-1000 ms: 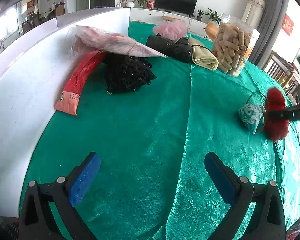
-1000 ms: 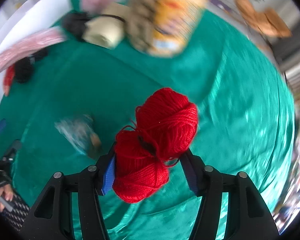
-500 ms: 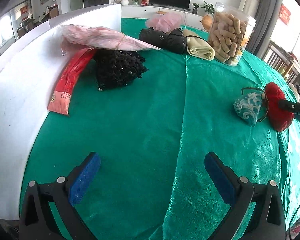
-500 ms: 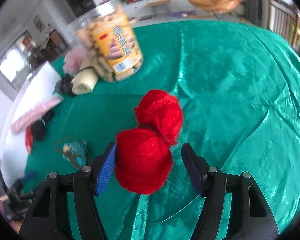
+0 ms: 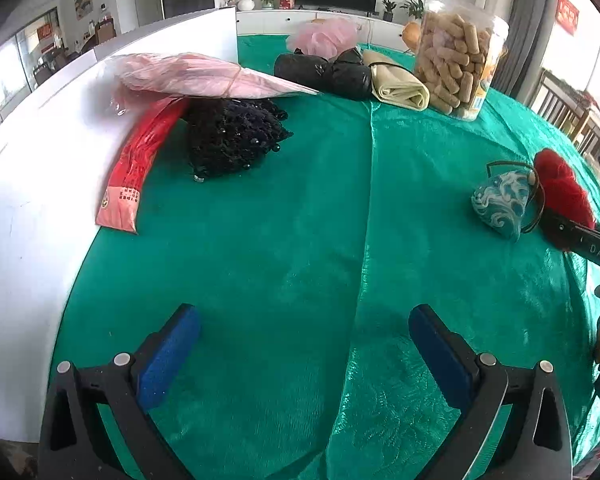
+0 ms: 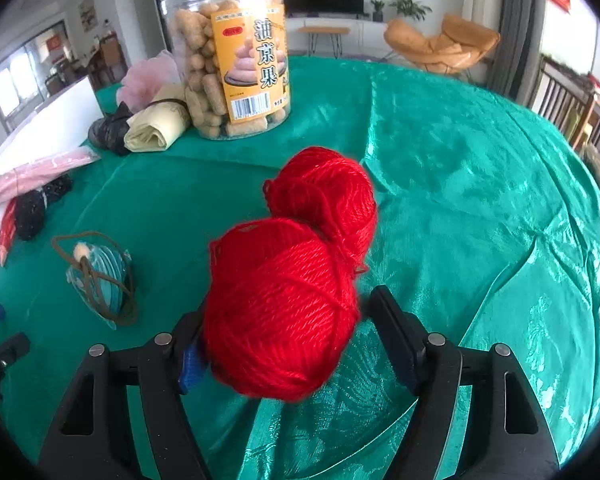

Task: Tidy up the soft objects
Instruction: 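Lift the red yarn balls with the right gripper and hold them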

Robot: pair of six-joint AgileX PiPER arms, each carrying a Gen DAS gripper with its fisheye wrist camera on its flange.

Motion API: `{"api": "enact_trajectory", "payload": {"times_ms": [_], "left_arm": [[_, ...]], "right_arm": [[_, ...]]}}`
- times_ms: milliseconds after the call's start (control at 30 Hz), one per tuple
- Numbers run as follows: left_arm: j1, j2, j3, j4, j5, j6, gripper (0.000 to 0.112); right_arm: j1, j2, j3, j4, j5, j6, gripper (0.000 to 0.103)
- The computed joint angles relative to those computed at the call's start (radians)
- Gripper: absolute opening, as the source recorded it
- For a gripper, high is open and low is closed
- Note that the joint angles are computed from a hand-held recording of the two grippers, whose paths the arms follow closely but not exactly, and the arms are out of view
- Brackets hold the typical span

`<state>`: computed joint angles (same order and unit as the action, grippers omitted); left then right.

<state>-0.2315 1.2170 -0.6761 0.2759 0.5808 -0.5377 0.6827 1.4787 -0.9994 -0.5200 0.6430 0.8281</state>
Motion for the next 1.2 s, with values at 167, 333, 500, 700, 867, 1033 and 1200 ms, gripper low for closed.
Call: {"api": "enact_trajectory", "payload": {"times_ms": [167,333,500,700,867,1033,1200], "left_arm": [[-0.026,0.016,-0.006,0.049,0.007,-0.038,0.103],[-0.029,0.022,-0.006,0.058,0.003,-0.048,0.103],[-0.029,0.021,-0.005,0.059,0.002,-0.049,0.103],[-0.029,0.02,-0.004,0.059,0.002,-0.049,0.103],[-0.029,0.019,-0.004,0.059,0.002,-0.049,0.103],[-0.028,0.019,-0.004,0.058,0.002,-0.048,0.103],[-0.028,0.018,-0.003,0.058,0.001,-0.048,0.103]], "right_arm": [[-0.007,0.011,-0.015,0.006,0.009,0.001,0.081],[-0.005,0.019,-0.018,-0.001,0.008,0.01,0.082],[-0.005,0.019,-0.017,-0.002,0.007,0.01,0.082],[-0.005,0.019,-0.016,-0.002,0.007,0.01,0.082],[-0.005,0.019,-0.016,-0.002,0.007,0.01,0.082],[-0.006,0.019,-0.016,-0.002,0.007,0.009,0.082],[-0.006,0.019,-0.016,-0.002,0.006,0.009,0.082]]}}
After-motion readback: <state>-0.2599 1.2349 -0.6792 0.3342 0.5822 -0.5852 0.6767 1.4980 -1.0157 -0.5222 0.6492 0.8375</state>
